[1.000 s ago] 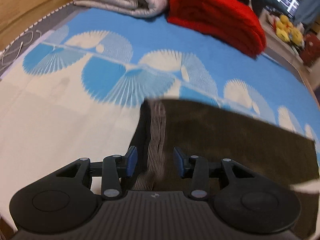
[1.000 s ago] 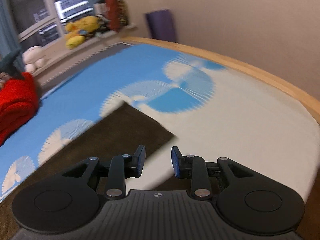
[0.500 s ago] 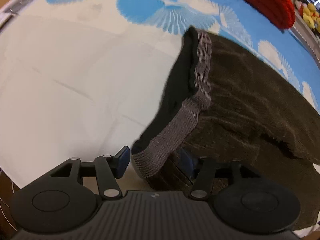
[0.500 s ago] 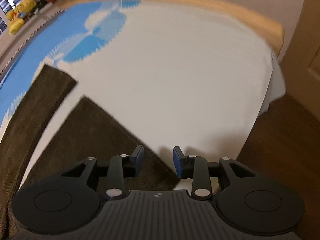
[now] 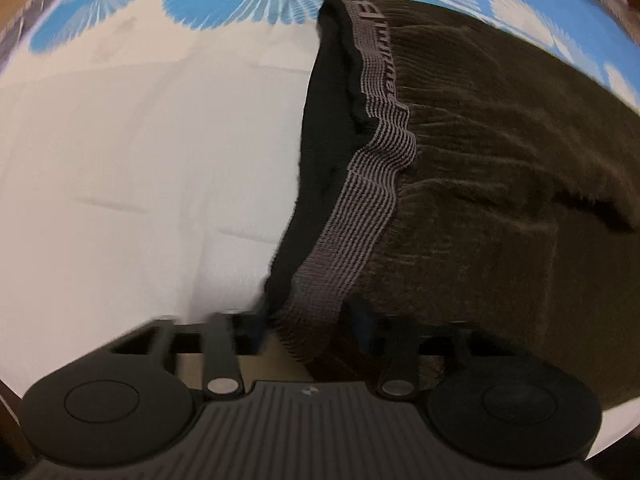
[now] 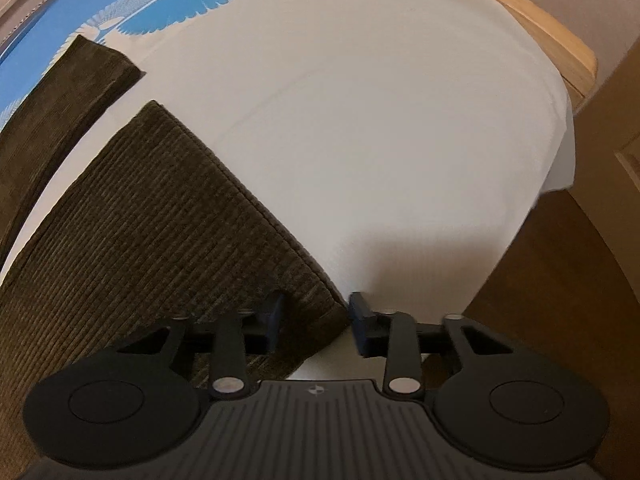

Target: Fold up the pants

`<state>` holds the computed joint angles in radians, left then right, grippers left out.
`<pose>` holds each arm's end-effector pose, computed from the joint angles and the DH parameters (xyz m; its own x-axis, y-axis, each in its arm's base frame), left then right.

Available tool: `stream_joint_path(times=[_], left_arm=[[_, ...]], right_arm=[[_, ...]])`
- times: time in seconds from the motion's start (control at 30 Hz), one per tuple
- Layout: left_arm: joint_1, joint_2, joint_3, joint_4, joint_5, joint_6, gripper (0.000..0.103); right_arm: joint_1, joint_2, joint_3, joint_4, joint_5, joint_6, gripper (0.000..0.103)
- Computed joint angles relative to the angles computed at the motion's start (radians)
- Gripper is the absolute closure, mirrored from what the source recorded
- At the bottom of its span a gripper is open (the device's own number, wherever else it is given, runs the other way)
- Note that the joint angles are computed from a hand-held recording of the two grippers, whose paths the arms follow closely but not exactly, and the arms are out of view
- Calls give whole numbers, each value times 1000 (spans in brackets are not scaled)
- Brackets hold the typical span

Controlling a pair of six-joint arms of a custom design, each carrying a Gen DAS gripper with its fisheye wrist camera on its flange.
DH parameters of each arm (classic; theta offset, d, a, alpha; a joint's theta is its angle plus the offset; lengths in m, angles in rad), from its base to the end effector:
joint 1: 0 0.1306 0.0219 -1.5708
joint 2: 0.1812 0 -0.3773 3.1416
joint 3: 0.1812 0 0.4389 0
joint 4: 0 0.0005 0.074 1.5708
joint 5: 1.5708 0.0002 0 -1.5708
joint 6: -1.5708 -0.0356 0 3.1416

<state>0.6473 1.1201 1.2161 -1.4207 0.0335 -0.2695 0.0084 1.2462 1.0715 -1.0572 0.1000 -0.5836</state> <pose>0.3080 0.2307 0.4300 -0.9045 -0.3502 -0.2435 -0.3687 0.9290 0.0335 0.4364 -0.0004 0.3245 -0.7733 0.5418 -0.3293 0.5404 0.8349 0.1046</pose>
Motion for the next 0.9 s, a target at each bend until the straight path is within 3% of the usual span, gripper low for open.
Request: stream_joint_path(times=[0.07,0.17,0.3,0.5,0.53,0.63,0.67,0.77,0.83,0.9], left_arm=[[16,-7,9,-4,29,3,83],[59,-35,32,-1,103,23,86],[113,-81,41,-4,163,21,86],[64,-59,20,-92,29,-54,81],[50,-61,19,-95,4,-59,75],[19,-116,-1,-4,-43,-72,72],[14,-136,-4,33,-17,-74,72],[9,-136,8,10,164,-108,70],[-29,-135,-6,-18,172,-159,70],[-80,-122,-28,-61,120,-220,67]], right_arm=[[7,-4,4,8,13,0,81],[38,-23,6,61,87,49,85],[58,-68,-12,153,107,41,86],[49,-11,19,46,130,22,85],[52,-6,20,37,135,31,85],[70,11,28,14,177,38,81],[79,3,22,20,199,39,81],[101,-25,14,96,269,87,81],[108,-50,0,166,255,104,81],[122,-82,-13,228,224,115,81]])
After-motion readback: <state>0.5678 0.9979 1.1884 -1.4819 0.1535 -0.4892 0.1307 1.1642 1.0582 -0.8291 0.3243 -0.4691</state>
